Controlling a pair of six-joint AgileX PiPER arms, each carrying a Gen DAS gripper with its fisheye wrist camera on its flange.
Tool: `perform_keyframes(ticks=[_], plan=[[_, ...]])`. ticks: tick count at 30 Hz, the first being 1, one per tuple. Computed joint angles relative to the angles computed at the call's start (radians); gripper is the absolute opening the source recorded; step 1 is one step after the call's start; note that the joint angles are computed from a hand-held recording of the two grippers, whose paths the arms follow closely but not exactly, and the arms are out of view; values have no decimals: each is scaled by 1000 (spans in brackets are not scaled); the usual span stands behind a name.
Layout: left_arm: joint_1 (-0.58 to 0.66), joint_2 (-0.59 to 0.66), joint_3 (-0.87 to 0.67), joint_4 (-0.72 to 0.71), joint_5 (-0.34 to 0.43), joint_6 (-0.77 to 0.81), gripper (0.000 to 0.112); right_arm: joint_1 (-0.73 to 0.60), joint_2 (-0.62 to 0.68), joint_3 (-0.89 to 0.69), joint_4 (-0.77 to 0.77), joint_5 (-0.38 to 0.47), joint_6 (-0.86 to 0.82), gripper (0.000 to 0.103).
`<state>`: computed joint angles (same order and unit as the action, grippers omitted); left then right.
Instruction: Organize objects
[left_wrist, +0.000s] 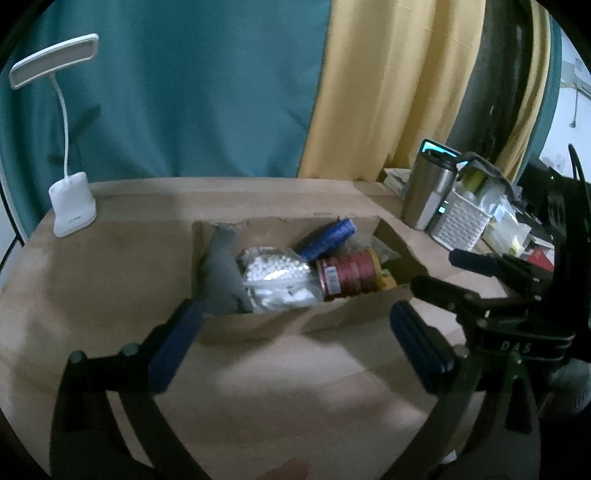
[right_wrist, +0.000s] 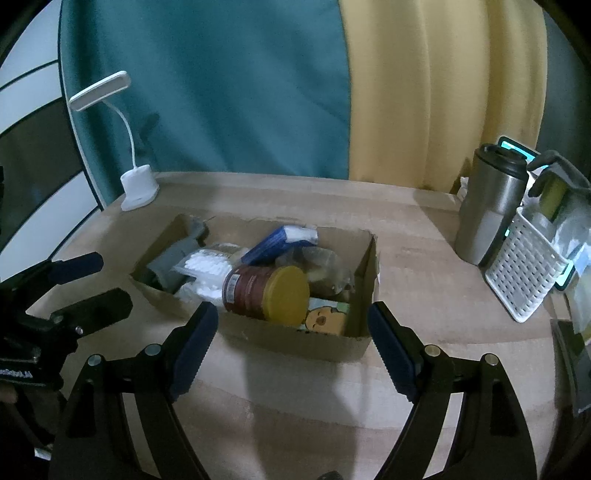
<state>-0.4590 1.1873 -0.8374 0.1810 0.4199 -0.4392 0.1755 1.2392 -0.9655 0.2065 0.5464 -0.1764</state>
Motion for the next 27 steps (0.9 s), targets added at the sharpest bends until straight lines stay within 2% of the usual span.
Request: perform_keyframes(ticks=[4,20,23,27], plan=[[-17,-21,15,15,10,-26,103,-6,-27,23,5,2,-7,85],[-106,-81,67,223,79,-291,103,28,-111,93,-44,6,55,85],[-133,-84,72,300,113,-376,103,49,-128,107,-73,6,88,85],[-150,-103,89,325,122,-409,103,58,-148,122,-86,11,107,85]])
